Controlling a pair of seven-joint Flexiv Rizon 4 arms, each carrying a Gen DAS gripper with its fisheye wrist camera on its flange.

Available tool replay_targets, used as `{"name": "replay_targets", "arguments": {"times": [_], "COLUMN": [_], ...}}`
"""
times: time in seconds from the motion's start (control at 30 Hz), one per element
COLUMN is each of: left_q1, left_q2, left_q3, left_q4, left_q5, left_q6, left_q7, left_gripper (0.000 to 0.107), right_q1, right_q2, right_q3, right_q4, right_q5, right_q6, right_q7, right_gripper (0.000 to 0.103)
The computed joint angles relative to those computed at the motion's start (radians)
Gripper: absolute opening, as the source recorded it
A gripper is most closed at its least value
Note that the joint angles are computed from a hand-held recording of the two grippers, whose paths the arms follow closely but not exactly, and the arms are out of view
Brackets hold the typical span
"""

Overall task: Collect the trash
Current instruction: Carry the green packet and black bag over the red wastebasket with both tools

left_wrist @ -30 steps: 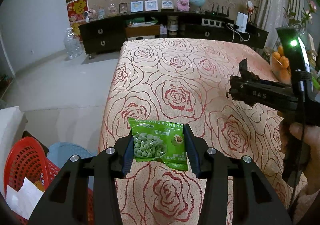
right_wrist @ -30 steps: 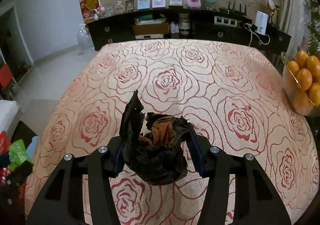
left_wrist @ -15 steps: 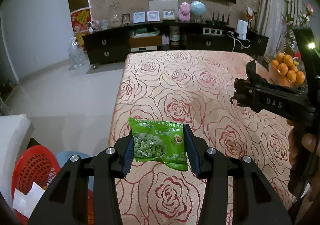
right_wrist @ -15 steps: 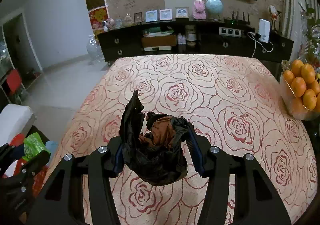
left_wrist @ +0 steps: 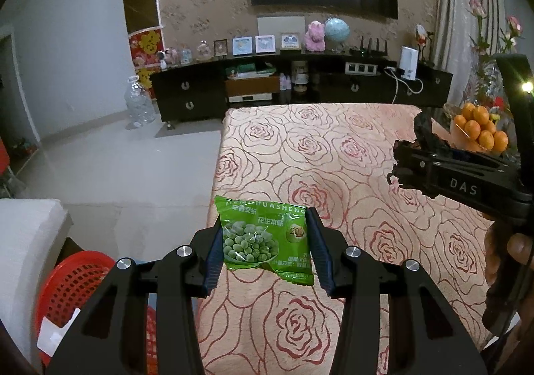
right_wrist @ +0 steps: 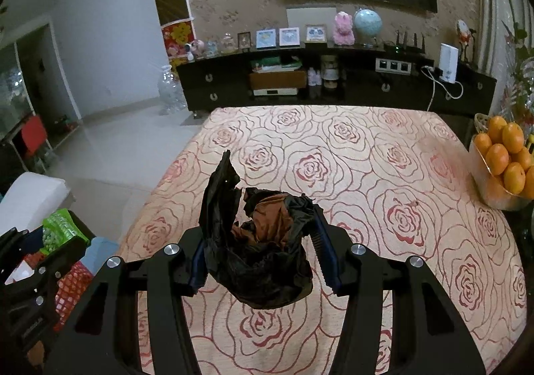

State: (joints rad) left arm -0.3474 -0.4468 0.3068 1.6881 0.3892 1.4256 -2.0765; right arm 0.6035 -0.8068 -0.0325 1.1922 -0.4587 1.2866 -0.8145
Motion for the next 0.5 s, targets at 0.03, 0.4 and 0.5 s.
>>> {"name": "replay_targets", "arguments": {"times": [0.03,0.4,0.5], "left_q1": [-0.001,-0.017,-0.009], "left_q2": [0.004,0.076,0.102], "left_q3": [0.005,0.068,0.072], "left_q4": [0.004,0.050,0.060], "left_q5": [0.003,0.111,0.168], "left_q6": [0.002,-0.024,-0.045], "left_q7": [-0.004,-0.136,-0.191], "left_gripper": [0.044,0.044,0.044], "right_q1": [0.002,0.023,0.029], "right_q2": [0.002,-0.003,-0.012], "right_q3": [0.002,0.027,0.044], "right_q4": [-0.001,-0.033,-0.056], "right_q5": [-0.001,-0.002,0.006], "right_q6": [0.002,0.004,-0.002], "right_q7": [-0.003,-0.046,-0.073], "right_gripper": [0.052,0.052,0.052]}}
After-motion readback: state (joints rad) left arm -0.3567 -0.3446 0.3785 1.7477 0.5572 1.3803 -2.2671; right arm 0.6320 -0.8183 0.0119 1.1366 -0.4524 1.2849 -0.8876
